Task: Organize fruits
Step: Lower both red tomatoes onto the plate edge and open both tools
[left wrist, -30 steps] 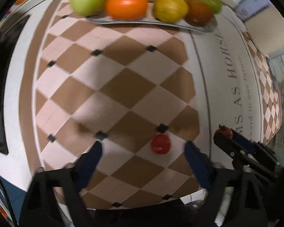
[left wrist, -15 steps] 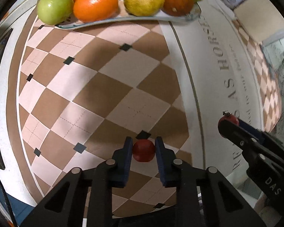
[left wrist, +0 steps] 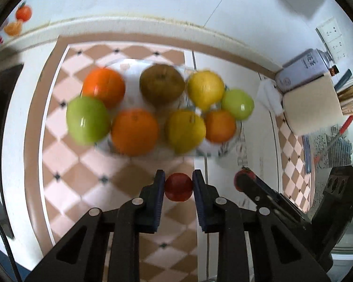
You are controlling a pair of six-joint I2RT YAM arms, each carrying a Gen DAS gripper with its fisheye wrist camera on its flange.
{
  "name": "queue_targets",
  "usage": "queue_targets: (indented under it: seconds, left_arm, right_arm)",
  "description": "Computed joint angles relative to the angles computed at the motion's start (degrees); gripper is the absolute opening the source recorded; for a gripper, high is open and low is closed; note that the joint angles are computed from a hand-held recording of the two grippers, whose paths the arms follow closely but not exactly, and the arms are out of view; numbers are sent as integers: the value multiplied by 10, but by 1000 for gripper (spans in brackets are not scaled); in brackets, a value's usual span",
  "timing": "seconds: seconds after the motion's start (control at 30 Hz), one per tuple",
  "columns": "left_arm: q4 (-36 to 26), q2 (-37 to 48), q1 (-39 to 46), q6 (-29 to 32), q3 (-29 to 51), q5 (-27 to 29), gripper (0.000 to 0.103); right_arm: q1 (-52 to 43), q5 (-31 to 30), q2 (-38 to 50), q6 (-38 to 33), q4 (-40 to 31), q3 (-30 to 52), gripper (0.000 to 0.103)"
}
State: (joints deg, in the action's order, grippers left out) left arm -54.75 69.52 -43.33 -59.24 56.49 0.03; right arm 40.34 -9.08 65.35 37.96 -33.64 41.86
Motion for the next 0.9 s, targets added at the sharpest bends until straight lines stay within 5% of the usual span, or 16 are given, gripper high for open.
queue_targets:
  seconds: [0.33, 0.9]
  left_arm:
    - [42, 87, 68, 70, 6, 29, 21]
    - [68, 102, 41, 57, -5, -6, 22]
  right_arm:
    - [8, -34, 175, -94, 101, 55, 34]
    - [1, -40, 185, -115, 116, 43, 36]
